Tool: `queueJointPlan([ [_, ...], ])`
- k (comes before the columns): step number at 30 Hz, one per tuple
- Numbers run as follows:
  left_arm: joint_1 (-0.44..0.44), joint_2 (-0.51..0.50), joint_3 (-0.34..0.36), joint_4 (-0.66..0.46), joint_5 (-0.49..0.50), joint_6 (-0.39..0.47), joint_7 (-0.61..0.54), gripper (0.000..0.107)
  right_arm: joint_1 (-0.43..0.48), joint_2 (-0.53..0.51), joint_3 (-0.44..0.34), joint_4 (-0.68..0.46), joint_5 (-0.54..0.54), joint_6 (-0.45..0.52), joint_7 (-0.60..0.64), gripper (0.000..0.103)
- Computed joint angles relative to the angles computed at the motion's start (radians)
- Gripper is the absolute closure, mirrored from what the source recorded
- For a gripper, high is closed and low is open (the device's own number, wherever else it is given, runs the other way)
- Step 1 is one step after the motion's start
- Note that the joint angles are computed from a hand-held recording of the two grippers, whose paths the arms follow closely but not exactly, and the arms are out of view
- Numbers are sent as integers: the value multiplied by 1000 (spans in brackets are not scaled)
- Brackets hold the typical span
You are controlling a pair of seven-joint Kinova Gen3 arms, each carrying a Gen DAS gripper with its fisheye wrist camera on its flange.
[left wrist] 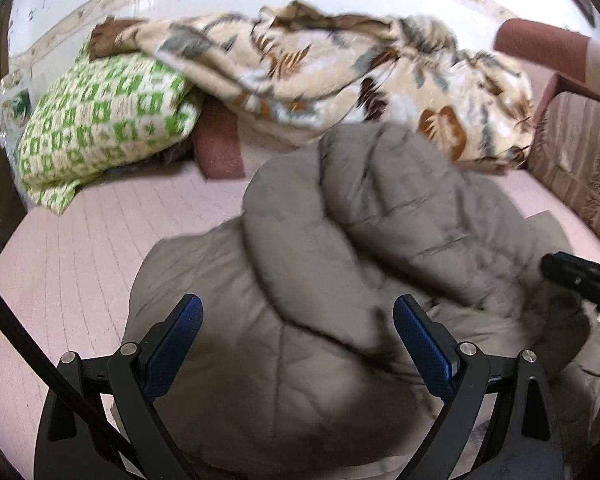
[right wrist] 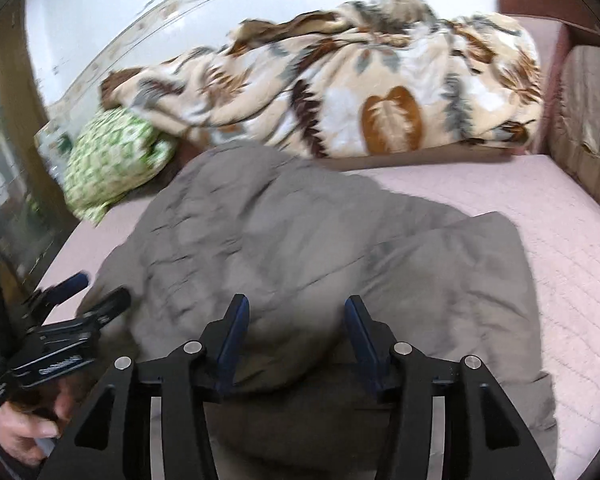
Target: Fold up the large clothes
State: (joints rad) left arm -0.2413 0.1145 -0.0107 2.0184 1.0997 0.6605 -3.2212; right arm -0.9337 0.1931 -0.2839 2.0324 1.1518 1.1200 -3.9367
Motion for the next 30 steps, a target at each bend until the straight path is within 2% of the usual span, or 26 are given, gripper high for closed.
queueJointPlan([
  [3,85,50,-42,-32,-118,-53,122,11,20,-16,35,27,-34,-95,-15,49],
  [5,64,48,-8,-38,-159,-65,166,11,80,-1,-3,6,-68,-119,50,49],
  [7,19,46,43,-33,-159,-73,159,11,100,31,-29,-33,-94,-80,131,49],
  [9,1,42,43,-41,-150,-43,161,11,54,45,3,-64,-115,-41,180,49],
  [11,-20,34,34,-53,-140,15,166,11,17,23,25,-53,-102,-39,164,49],
  [15,-49,-14,0,-55,-113,98,148,11,-30,-8,0,-62,-87,64,145,49],
  [18,-59,-58,-38,-54,-134,152,150,11,-55,-37,-30,-52,-110,107,119,49],
  [22,-107,-126,-121,-48,-182,278,140,11,-85,-62,-77,-43,-140,134,63,49],
  [27,-183,-201,-244,38,-220,363,25,11,-235,-1,-134,-98,-216,288,-23,49],
  [30,-241,-218,-313,106,-286,396,-54,11,-329,46,-142,-108,-258,294,-118,49],
])
